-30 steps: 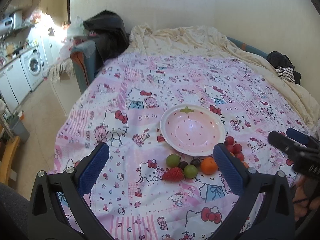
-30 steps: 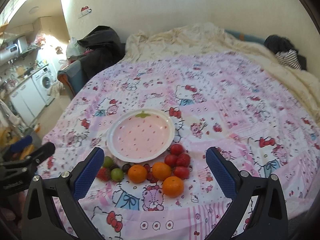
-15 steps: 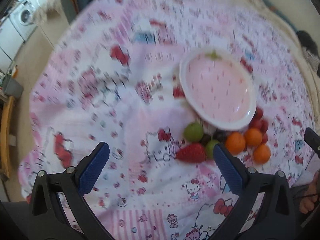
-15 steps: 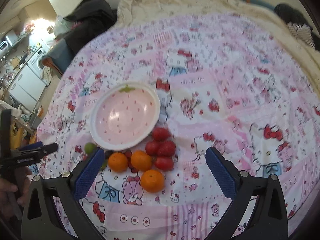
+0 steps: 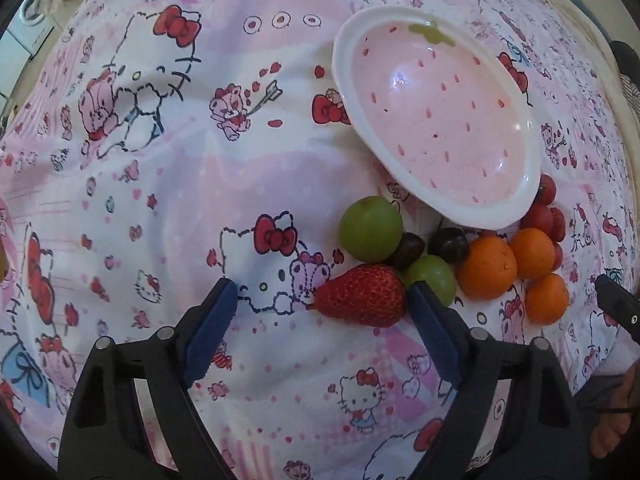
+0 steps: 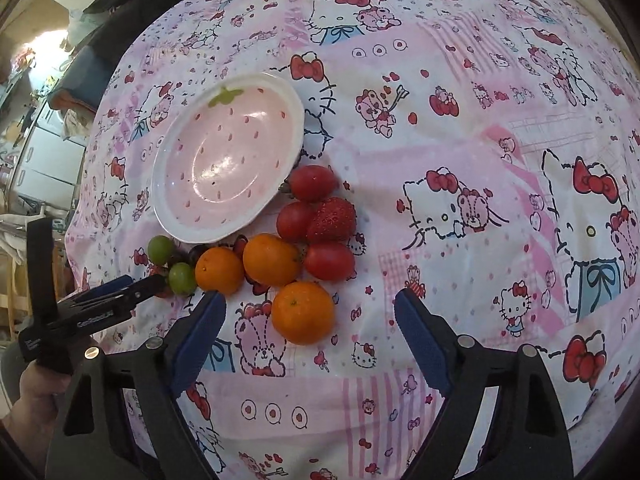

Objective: Organize fruits
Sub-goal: 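Close the left tool on the red strawberry while the right tool moves toward a mandarin, then close the right tool on the orange mandarin while the left tool lifts the strawberry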

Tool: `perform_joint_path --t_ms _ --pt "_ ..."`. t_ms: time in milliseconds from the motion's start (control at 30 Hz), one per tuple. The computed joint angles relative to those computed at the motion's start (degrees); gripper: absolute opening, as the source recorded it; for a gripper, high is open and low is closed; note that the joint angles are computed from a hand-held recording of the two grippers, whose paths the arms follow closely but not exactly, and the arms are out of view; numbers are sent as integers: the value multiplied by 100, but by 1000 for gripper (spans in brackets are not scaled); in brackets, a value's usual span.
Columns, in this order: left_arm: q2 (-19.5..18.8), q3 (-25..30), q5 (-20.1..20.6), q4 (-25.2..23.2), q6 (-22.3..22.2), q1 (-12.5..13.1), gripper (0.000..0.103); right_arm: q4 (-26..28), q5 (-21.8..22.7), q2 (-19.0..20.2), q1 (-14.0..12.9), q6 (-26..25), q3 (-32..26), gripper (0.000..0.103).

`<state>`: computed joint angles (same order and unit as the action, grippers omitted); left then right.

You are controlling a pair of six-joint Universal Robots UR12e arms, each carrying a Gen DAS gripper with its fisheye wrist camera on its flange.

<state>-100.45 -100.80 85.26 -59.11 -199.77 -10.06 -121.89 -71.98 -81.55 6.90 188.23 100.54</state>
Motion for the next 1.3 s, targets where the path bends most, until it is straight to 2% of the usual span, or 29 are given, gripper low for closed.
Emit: perform_joint_path --t_ms 133,267,367,500,867,933,1000,1067,1167,1233,1300 --pt "36 -69 -301 131 -88 47 71 46 61 36 -3 34 -22 88" --pt "29 -46 -441 85 -169 71 69 48 84 48 -5 70 -21 88" --pt "36 -49 -627 52 -225 121 63 76 96 62 0 87 -29 88" --pt "96 -119 -907 66 -201 187 42 96 89 68 11 71 -24 88" --pt "134 -135 -1045 68 -235 234 38 63 14 36 26 94 24 88" --pt "176 -157 -1059 100 -219 250 29 59 -6 33 33 75 28 88" --pt "215 -159 -1092 72 -202 266 27 70 1 35 36 80 31 88" --pt "231 -169 -1042 79 -247 263 27 146 56 52 26 62 19 88" --pt "195 -190 -1190 83 -364 300 30 229 58 75 29 75 0 88" --pt "160 -131 -976 -43 -458 259 54 205 46 76 36 73 -2 88" --pt "132 -100 -802 -116 -483 225 65 178 30 73 44 69 -1 88"
